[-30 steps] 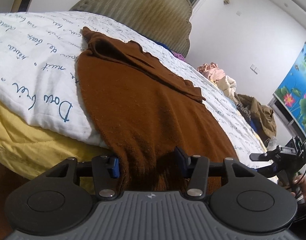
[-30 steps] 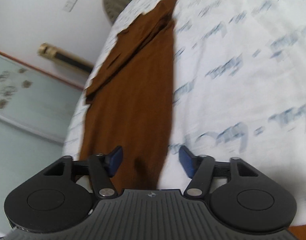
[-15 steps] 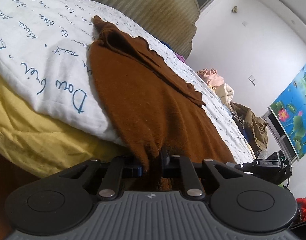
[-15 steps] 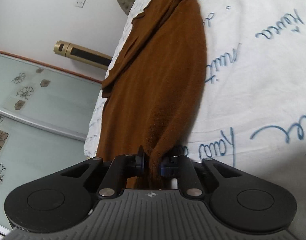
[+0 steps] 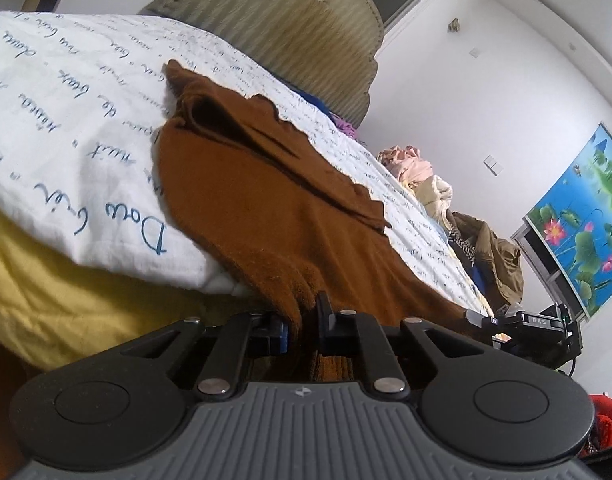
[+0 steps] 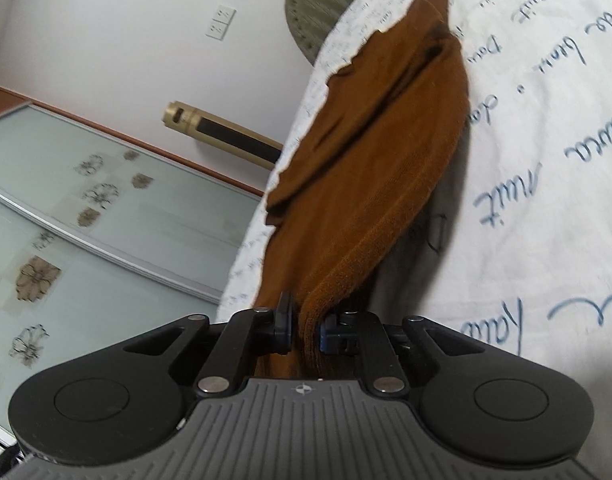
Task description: Fold small clothes
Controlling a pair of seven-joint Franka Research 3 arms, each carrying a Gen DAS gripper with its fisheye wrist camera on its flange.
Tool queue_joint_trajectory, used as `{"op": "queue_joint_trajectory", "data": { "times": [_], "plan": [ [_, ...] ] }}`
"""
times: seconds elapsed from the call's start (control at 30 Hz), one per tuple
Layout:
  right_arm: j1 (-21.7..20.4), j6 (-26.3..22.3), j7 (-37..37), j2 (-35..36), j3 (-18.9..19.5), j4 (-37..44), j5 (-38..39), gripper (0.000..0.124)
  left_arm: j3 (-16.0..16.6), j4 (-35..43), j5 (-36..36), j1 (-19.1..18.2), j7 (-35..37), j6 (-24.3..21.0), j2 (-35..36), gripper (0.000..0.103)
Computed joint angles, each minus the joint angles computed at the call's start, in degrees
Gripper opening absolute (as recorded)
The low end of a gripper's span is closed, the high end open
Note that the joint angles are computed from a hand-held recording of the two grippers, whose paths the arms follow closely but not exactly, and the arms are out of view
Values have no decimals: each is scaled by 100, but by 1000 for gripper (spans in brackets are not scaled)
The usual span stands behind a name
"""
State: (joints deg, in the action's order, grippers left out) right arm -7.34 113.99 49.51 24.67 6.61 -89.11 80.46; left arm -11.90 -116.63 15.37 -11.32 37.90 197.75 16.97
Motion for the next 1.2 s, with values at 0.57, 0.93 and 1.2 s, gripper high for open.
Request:
{"op": "queue_joint_trajectory", "data": {
  "times": [0.57,0.93,1.2],
  "plan": [
    [-93,-89,-202,-93,122,22,252,14,-1175,-304,974,1253,-1477,-150,-282,11],
    [-46,-29,102,186,92,295,556,14,-1500,214,823,1498,-1232,-1120,-84,11],
    [30,76,330,45,-44,149,-333,18,-2340,-40,466,2338,-733,-639,288,11]
  ]
}}
